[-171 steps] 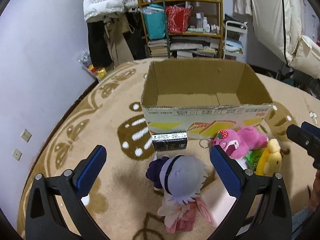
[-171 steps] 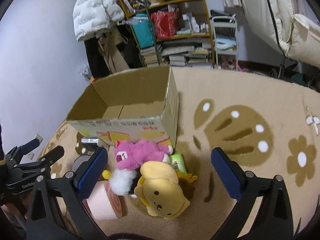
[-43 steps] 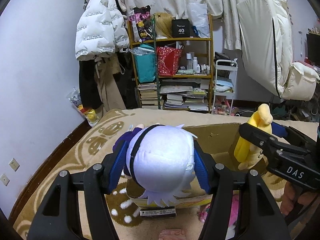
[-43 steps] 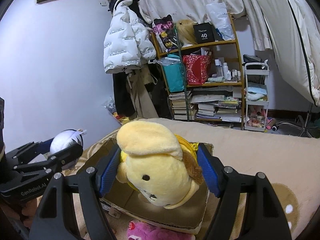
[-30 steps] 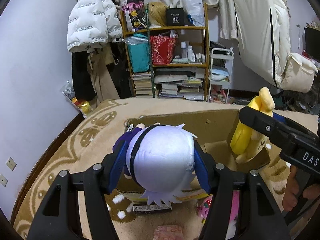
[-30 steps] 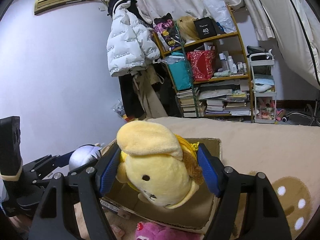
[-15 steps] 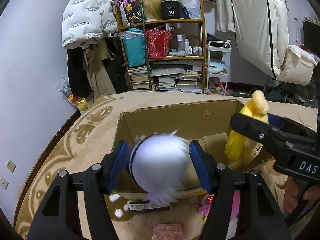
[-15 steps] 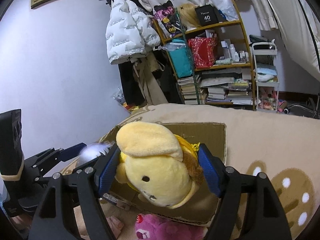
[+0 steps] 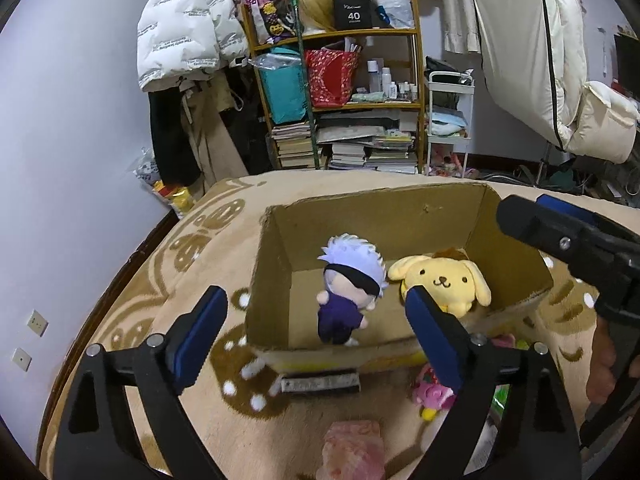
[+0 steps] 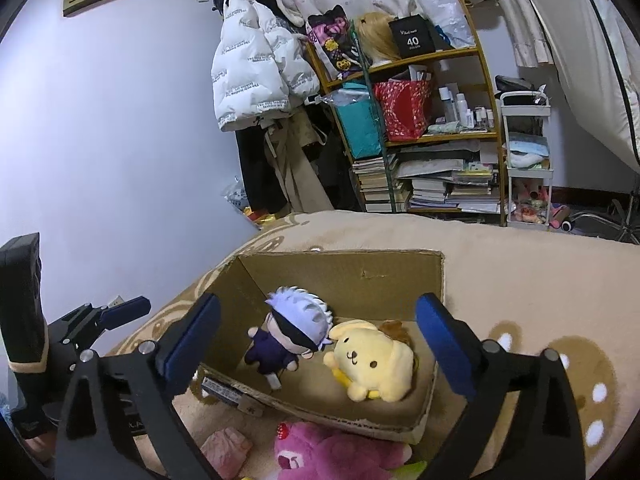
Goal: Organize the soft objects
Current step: 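Withdraw both open tools from the box back toward the remaining toys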
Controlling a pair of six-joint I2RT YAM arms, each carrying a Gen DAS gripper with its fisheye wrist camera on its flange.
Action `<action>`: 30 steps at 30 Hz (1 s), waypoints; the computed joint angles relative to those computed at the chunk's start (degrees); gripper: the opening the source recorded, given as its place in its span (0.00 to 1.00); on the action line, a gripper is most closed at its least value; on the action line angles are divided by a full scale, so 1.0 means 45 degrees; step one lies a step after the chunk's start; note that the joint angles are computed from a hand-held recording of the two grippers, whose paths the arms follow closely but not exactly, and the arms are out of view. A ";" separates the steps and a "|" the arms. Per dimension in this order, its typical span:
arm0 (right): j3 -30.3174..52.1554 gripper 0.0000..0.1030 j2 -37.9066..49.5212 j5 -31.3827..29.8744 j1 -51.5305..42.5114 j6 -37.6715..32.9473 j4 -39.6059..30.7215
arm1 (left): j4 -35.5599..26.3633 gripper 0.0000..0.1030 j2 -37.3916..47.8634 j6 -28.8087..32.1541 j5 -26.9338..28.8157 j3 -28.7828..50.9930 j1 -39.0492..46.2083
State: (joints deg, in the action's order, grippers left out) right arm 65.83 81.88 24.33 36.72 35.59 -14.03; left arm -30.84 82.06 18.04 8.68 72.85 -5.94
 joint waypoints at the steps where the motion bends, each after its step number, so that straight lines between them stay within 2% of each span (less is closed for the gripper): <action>1: 0.0042 1.00 -0.0027 0.0112 0.0092 0.0025 -0.0134 | -0.0126 0.92 -0.0098 -0.0033 -0.0044 -0.0004 0.0024; 9: 0.0505 1.00 -0.0405 0.1211 0.1134 0.0405 -0.1599 | -0.1413 0.94 -0.1174 0.0033 0.0151 -0.0049 0.0684; 15: 0.0806 1.00 -0.0742 0.1891 0.1915 0.1194 -0.2735 | -0.2907 0.94 -0.1672 0.0244 0.0522 0.0298 0.1410; 30: 0.1103 1.00 -0.1145 0.3015 0.3286 0.2895 -0.4600 | -0.4596 0.94 -0.2855 0.0958 0.0410 -0.0005 0.1933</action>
State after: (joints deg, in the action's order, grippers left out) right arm 70.79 76.73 37.89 51.51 48.62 -34.73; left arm -51.52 69.22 22.35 10.53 72.83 2.76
